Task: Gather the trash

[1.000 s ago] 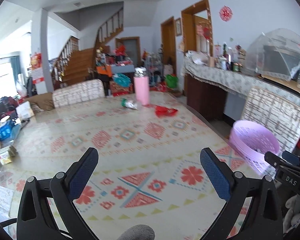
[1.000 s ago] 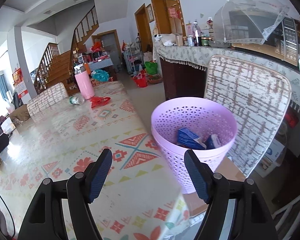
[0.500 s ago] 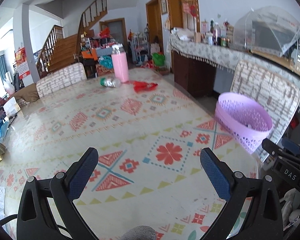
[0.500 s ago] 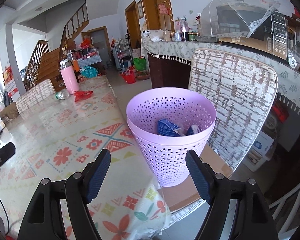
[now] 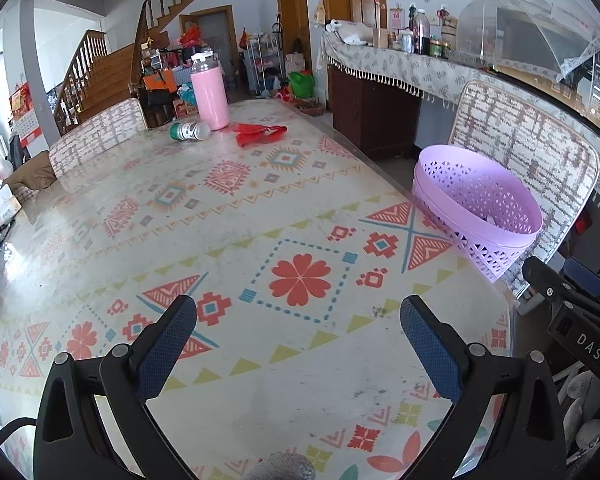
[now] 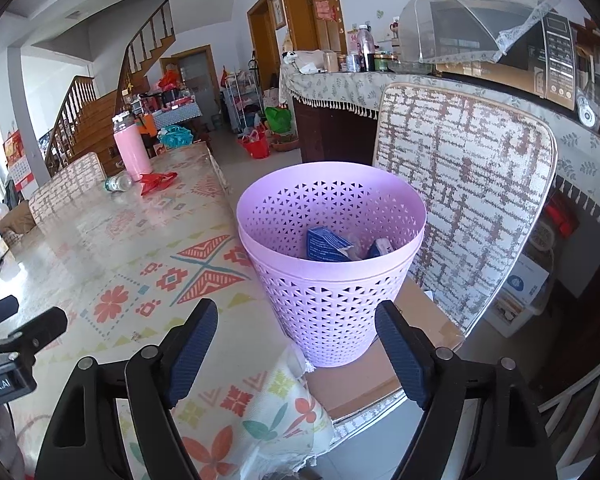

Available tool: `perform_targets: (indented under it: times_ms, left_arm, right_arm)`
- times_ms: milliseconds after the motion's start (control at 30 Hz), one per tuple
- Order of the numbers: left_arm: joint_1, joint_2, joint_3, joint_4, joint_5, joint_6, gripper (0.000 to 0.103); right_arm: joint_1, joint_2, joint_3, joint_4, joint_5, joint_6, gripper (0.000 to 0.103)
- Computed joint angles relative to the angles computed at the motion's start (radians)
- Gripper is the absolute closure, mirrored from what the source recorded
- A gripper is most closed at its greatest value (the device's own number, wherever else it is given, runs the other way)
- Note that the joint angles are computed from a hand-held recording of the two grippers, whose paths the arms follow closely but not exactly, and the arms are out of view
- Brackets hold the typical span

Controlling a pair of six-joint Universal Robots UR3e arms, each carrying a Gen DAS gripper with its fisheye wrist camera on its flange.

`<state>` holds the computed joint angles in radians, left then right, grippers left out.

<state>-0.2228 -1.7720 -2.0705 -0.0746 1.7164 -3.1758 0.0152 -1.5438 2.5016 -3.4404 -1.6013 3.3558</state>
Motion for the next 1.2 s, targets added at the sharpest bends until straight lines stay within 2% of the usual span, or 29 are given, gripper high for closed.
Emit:
perform_targets:
  times_ms: [267,500,1200]
  left_arm:
    - [-0.03,-0.041,0.054,-0.041,0.014,-0.006,0.002]
    - [-0.051,-0.065,0.084,-0.058,0.022,-0.011,0.002]
    - [-0.07,-0.087,0.097,-0.056,0.033,-0.017,0.002]
  right_arm:
    - [-0.056,0.001,0.032,-0.02,0.037,-0.019,0.018]
    - [-0.073,-0.002,0.047,-0.031,0.027,-0.033,0.018]
    - [-0.11,0.008,0.08,-0.07,0.058,-0.044,0.018]
